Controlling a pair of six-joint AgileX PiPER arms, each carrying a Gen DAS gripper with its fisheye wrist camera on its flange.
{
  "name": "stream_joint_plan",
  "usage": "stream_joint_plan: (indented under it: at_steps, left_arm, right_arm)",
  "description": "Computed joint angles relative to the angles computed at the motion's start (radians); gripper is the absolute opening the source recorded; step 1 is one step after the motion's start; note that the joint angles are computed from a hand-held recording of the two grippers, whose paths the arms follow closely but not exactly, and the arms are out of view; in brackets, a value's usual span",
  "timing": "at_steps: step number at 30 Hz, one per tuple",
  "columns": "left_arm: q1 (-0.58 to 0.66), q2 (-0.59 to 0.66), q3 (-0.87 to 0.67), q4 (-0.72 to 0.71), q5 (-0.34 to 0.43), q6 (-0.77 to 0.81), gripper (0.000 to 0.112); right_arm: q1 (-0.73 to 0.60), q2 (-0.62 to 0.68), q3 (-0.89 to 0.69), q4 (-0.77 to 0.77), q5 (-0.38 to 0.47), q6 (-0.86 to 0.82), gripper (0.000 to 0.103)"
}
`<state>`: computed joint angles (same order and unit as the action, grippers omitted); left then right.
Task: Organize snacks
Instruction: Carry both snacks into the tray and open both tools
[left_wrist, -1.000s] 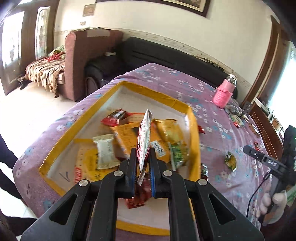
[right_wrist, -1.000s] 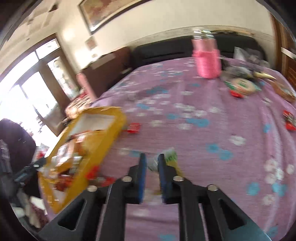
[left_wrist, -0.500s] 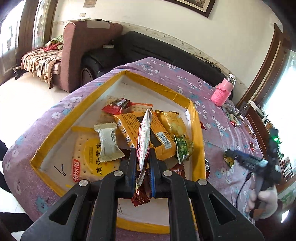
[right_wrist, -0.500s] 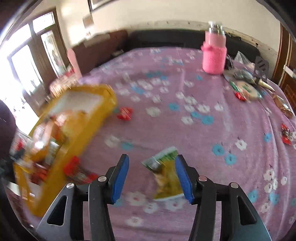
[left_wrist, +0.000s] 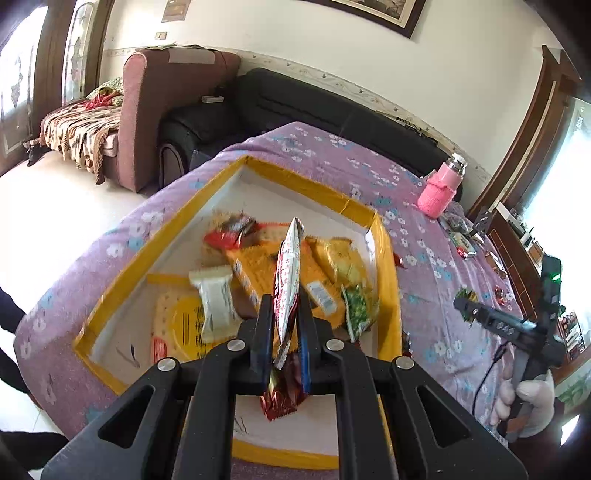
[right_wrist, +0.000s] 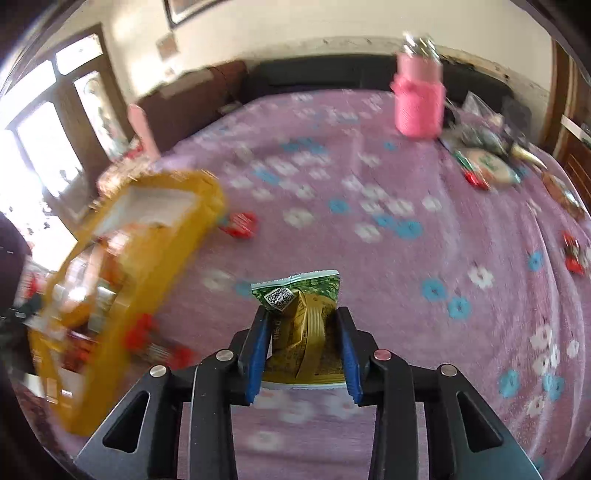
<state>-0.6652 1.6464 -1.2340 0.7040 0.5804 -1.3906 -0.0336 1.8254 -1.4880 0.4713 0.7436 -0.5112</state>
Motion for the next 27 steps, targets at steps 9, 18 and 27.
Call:
stream_joint_plan:
  at_steps: [9,18,27]
  left_arm:
    - [0.144,0.155,-0.342,-0.295,0.123,0.455,0.009]
    - [0.277,0.394,-0.573,-0.555,0.199,0.673,0.009]
    - [0.299,0.401,-0.563,-0.61,0.162,0.691,0.022]
  right_arm:
    - [0.211,0.16,-0.436,0.041,0.262,0.111,0.036]
    - [0.336,0.496,-0.873,-0.084,0.388,0.33,0.035]
    - [0.333,0.638,-1.101,-0.095,0.447,0.421,0.045]
